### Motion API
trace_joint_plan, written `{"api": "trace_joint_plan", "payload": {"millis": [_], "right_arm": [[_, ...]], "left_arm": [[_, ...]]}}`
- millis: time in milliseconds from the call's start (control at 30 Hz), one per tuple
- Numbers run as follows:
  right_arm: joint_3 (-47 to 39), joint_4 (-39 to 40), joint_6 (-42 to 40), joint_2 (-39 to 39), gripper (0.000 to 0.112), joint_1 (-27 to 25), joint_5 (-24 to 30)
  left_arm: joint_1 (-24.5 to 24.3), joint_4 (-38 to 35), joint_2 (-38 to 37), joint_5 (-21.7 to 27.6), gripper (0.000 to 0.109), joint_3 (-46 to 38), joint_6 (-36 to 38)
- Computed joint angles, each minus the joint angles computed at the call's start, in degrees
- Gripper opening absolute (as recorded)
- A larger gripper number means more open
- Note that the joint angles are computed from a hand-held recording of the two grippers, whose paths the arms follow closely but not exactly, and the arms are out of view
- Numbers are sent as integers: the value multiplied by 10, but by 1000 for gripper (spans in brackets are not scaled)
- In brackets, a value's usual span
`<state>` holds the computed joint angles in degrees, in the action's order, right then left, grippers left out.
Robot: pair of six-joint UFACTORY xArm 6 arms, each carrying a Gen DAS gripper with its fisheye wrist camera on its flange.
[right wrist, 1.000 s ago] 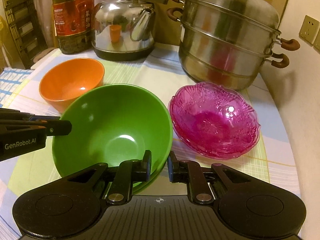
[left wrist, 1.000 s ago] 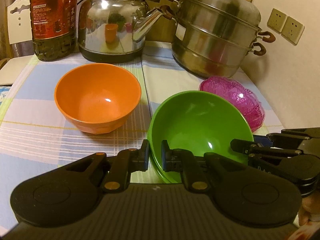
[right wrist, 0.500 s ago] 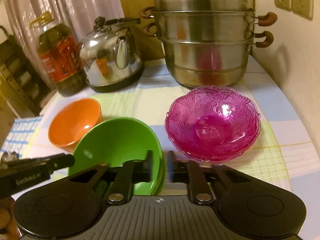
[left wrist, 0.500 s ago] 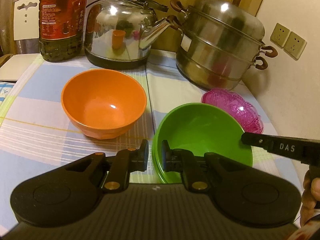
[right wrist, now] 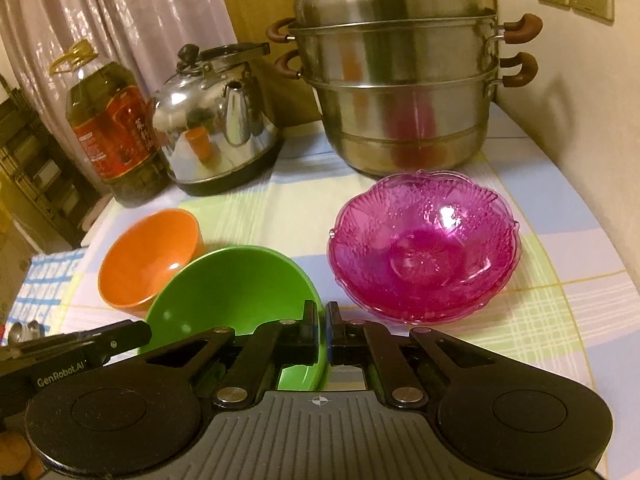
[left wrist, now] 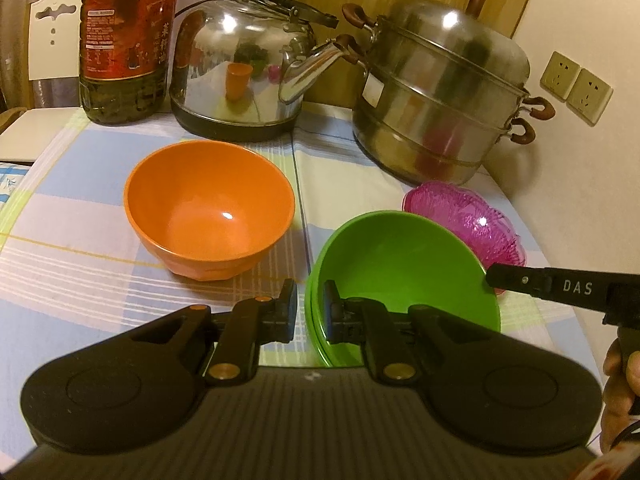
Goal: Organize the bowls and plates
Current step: 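Lower the green bowl into the other green bowl and open both grippers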
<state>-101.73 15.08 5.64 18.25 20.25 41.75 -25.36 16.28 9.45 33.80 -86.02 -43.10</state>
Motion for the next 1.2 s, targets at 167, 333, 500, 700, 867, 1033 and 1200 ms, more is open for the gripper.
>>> {"api": "trace_joint_plan", "payload": {"millis": [167,333,500,700,867,1033,1200], "right_arm": [[-12,-16,9,7,4,1,19],[-3,-10,21,0,5,0,-4],[-11,5,14,0,19,7,-6],[-19,20,-9,2,36,24,5],[-18,28,-26,-1,37,39,19],[-13,34,-33,-5,38,46,18],[-18,32,-32,-1,38,49,24]], "left_arm": [[1,-1,-8,-3,11,10,-6],[5,22,-34,-12,11,35,-30],[10,67,-61,0,11,56,-58],[15,63,-80,28,14,71,-56],[18,54,-93,36,18,87,-49],[22,60,-103,41,19,97,-56],[23,54,-105,44,19,99,-54]]}}
